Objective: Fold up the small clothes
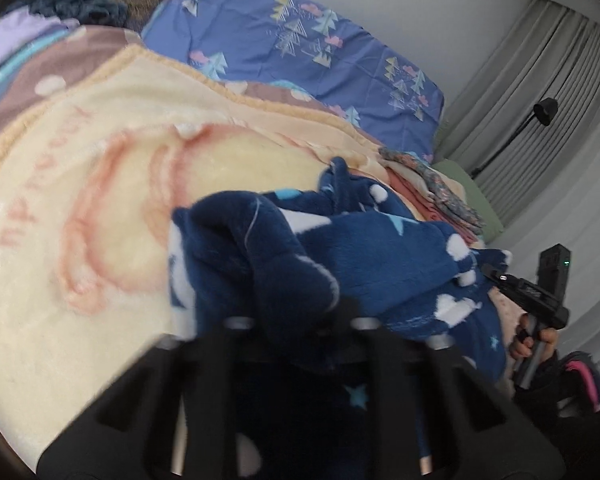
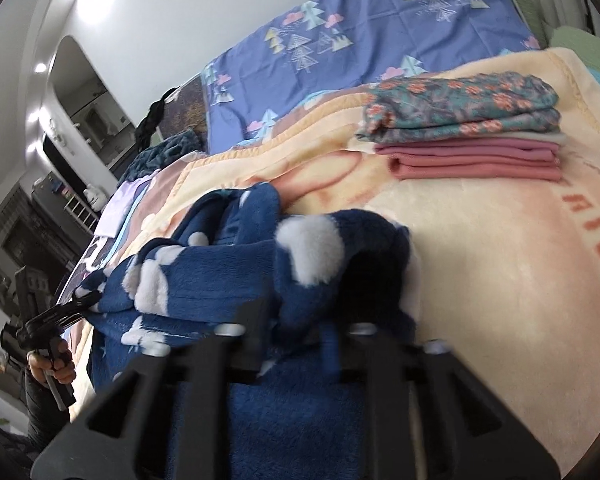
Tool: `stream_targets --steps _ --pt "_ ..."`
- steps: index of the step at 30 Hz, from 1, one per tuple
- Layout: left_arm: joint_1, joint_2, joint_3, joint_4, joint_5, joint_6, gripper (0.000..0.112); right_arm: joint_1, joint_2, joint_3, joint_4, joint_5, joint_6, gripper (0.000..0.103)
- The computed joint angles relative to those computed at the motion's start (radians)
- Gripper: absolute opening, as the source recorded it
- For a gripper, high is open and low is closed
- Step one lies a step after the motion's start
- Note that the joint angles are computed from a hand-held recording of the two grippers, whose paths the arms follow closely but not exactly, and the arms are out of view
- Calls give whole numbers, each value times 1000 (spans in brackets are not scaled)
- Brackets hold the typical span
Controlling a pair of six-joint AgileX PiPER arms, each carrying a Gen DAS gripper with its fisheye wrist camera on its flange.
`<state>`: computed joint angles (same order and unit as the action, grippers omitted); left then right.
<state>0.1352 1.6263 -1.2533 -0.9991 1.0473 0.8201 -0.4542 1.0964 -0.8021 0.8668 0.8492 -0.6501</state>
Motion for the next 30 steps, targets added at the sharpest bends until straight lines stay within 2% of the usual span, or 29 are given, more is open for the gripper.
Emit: stream_targets --steps 3,5,6,7,8,9,10,11,12,13,14,16,19,21,23,24,25,26,29,30 --pt "-1 16 -56 -55 -23 -18 10 -41 49 -61 113 16 -14 10" --pt "-8 44 -126 -69 -70 -52 11 -57 108 -112 158 10 -2 10" --pt "-20 79 -179 -54 -100 -80 15 -46 146 -139 144 -12 20 10" --pt "-35 123 -236 -13 -116 -136 18 -30 190 -172 106 -18 58 18" --pt "-46 158 -280 26 -106 -198 19 -16 245 -217 36 11 128 28" --pt "-55 188 -308 63 -94 -252 27 -19 276 -233 4 41 159 33" --pt "-61 190 -304 78 -97 -267 41 -35 275 -224 12 58 150 38" --pt "-66 164 -272 80 -127 -241 50 -56 263 -205 44 64 101 40" --pt "-63 134 -223 61 -173 -177 66 -79 244 -188 59 56 58 42" --pt "-60 107 -188 58 -215 -138 73 -100 228 -175 64 41 29 45" --pt "-52 96 -176 57 -228 -111 74 -117 221 -172 53 26 29 47" --pt "-28 114 -200 67 -203 -112 77 -126 230 -186 6 3 63 50" --pt "-36 180 -279 135 -171 -155 80 -137 318 -234 5 54 10 57" --pt "-55 253 -364 199 -134 -206 80 -142 380 -253 47 94 -38 57" --pt "-71 311 -431 228 -110 -246 77 -137 426 -272 86 118 -63 56" --pt "-75 345 -475 214 -78 -246 50 -132 438 -280 96 122 -69 52" --pt "-74 374 -515 190 -38 -242 8 -127 448 -289 110 128 -75 23" --pt "-74 395 -550 180 -9 -258 8 -129 443 -291 132 132 -76 10" --pt "-51 346 -508 101 -56 -223 8 -197 369 -246 291 175 -178 10" --pt "-40 328 -492 84 -74 -209 8 -204 365 -251 295 177 -175 10"
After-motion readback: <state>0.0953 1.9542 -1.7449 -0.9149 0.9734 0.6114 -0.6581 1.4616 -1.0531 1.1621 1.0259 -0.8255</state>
